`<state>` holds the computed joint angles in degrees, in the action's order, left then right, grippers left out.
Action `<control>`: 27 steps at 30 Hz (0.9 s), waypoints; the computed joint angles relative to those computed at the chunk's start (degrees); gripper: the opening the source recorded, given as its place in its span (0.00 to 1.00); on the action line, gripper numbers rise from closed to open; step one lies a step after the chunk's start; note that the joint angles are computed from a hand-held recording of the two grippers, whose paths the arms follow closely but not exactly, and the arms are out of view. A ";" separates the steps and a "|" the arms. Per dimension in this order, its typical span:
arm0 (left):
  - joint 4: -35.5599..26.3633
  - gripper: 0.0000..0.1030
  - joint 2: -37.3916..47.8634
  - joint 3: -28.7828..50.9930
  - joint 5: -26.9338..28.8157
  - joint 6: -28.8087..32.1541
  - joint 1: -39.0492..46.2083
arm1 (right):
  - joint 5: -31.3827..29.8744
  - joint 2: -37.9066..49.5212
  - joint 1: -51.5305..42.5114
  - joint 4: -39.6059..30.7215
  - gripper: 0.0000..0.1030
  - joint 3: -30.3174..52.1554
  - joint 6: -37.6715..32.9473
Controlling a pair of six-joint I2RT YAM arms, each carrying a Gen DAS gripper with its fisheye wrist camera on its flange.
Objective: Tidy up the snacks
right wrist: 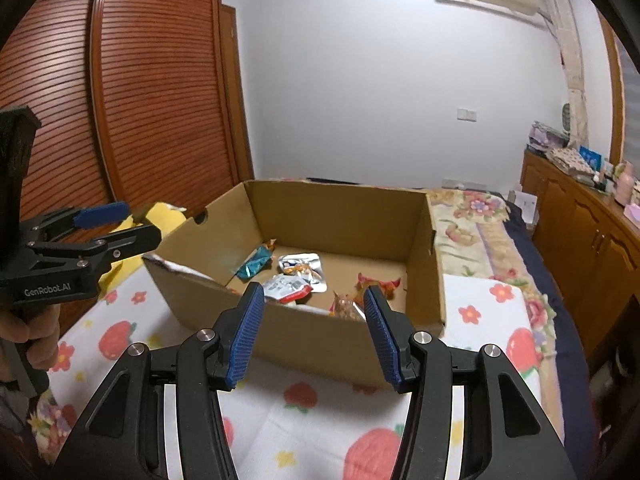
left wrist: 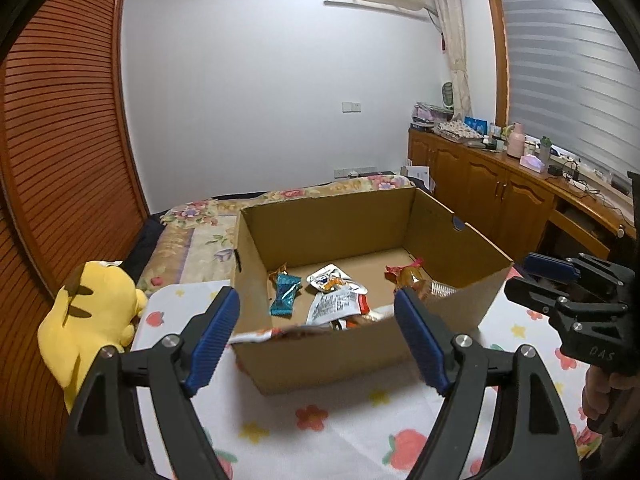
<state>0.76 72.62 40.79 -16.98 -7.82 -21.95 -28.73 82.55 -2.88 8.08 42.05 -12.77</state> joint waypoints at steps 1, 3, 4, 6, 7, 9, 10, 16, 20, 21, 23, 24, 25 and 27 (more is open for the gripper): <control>-0.44 0.81 -0.94 -0.55 -0.44 -0.21 -0.49 | -0.31 -1.56 -0.43 0.02 0.51 -1.40 0.17; -1.53 0.81 -3.20 -1.78 -1.88 -0.66 -1.66 | -0.68 -3.71 -1.00 -0.07 0.51 -3.36 0.41; -2.11 0.81 -3.98 -2.09 -2.31 -0.91 -2.08 | -0.82 -4.54 -1.22 -0.31 0.52 -3.96 0.50; -3.59 0.81 -4.53 -1.60 -2.70 -1.37 -2.87 | -1.07 -6.56 -1.85 -0.92 0.52 -5.31 0.53; -4.06 0.81 -5.23 -1.82 -3.13 -1.61 -3.39 | -0.96 -7.11 -1.96 -1.08 0.52 -5.59 0.63; -5.01 0.82 -7.27 -2.59 -4.34 -2.02 -4.48 | -1.31 -9.01 -2.84 -1.71 0.52 -6.62 1.00; -5.35 0.84 -7.83 -2.80 -5.13 -2.33 -5.18 | -1.30 -9.61 -2.97 -2.05 0.55 -6.82 1.24; -6.18 1.00 -11.51 -5.48 -10.47 -3.84 -9.35 | 0.13 -16.78 -4.43 -3.11 0.85 -10.34 2.29; -7.00 1.00 -13.92 -7.34 -11.51 -5.97 -11.22 | -0.18 -20.93 -5.68 -4.44 0.96 -11.79 3.41; -7.56 1.00 -14.72 -7.68 -11.43 -6.71 -11.62 | -0.30 -21.95 -5.86 -4.72 1.00 -12.19 3.60; -8.71 1.00 -16.08 -8.17 -12.50 -7.93 -12.53 | 0.17 -23.46 -6.01 -5.76 1.00 -12.53 3.50; -9.04 1.00 -17.05 -8.69 -13.77 -8.47 -13.33 | 0.31 -24.10 -6.01 -6.35 1.00 -12.60 3.40; -9.43 1.00 -17.85 -8.98 -15.00 -9.00 -14.26 | 0.47 -24.97 -6.14 -7.12 1.00 -12.73 3.16; -10.29 1.00 -19.50 -9.56 -17.79 -9.97 -16.11 | 1.13 -26.56 -6.24 -7.78 1.00 -13.27 2.92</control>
<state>-9.53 53.12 31.23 -34.77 -17.79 -38.06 -27.60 55.99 -9.12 0.30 28.78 -9.85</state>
